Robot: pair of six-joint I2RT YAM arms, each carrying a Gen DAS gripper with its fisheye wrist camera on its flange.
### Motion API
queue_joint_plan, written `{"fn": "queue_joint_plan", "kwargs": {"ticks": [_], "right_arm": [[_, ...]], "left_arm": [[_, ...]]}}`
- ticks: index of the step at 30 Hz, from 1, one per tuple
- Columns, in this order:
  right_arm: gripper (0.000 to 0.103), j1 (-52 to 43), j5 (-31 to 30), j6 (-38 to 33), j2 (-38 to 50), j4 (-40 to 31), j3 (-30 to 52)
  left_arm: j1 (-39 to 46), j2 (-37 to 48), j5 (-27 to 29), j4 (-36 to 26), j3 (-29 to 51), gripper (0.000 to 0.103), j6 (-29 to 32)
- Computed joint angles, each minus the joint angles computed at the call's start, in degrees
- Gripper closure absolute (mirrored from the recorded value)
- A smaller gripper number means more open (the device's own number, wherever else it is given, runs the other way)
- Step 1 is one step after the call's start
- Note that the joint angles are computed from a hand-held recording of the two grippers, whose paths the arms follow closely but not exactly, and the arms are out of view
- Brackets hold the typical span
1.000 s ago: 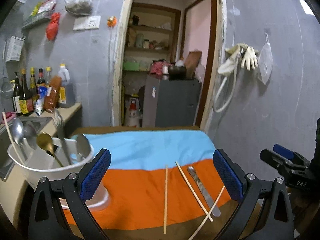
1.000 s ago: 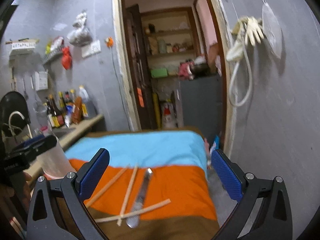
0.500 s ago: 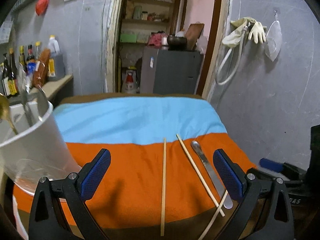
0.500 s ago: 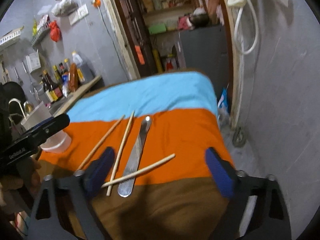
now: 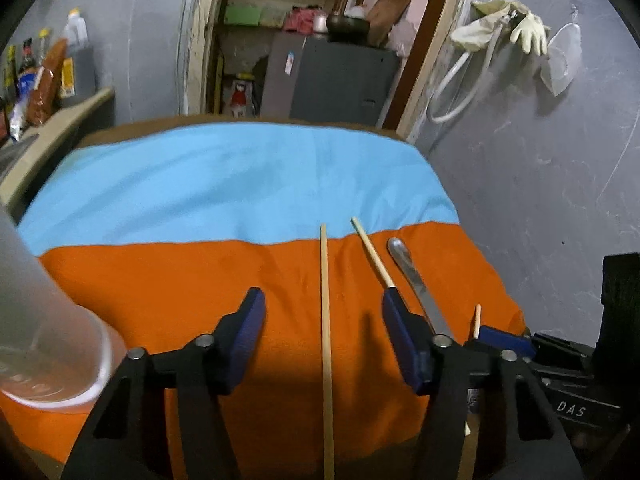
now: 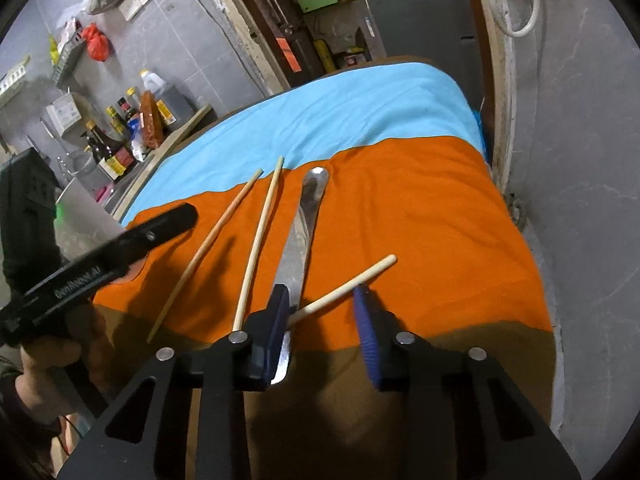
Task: Organize utensils
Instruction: 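Close the left tool on a chopstick while the right tool grasps another chopstick, then lift both held chopsticks and carry them over the white caddy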
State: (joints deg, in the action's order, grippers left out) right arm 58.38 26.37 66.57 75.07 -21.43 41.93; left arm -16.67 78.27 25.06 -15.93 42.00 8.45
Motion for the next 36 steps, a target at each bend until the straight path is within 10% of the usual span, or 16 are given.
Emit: {"fn": "queue_joint_plan", "kwargs": {"ticks": [7, 23, 26, 36], "right_arm": [[0.087, -5.6, -4.8, -3.9, 1.3, 5.0, -0.5], [0.093, -14.0, -14.3, -5.3, 3.6, 10.5, -0.1], [0.097, -13.7, -13.6, -3.9, 4.0, 10.5, 0.4], [0.099, -11.0, -9.7, 1.3, -0.8, 15.4, -4.3]], "left_arm": [[0.1, 6.7, -0.3, -5.0, 5.8, 0.081, 1.9], [-3.0, 15.8, -3.1, -12.6, 17.4, 0.083, 5.0], [-2.9, 15.8, -3.9, -12.6, 17.6, 0.098, 5.0], [1.8, 10.9, 4.2, -10.5, 12.2, 0.101, -0.7]]}}
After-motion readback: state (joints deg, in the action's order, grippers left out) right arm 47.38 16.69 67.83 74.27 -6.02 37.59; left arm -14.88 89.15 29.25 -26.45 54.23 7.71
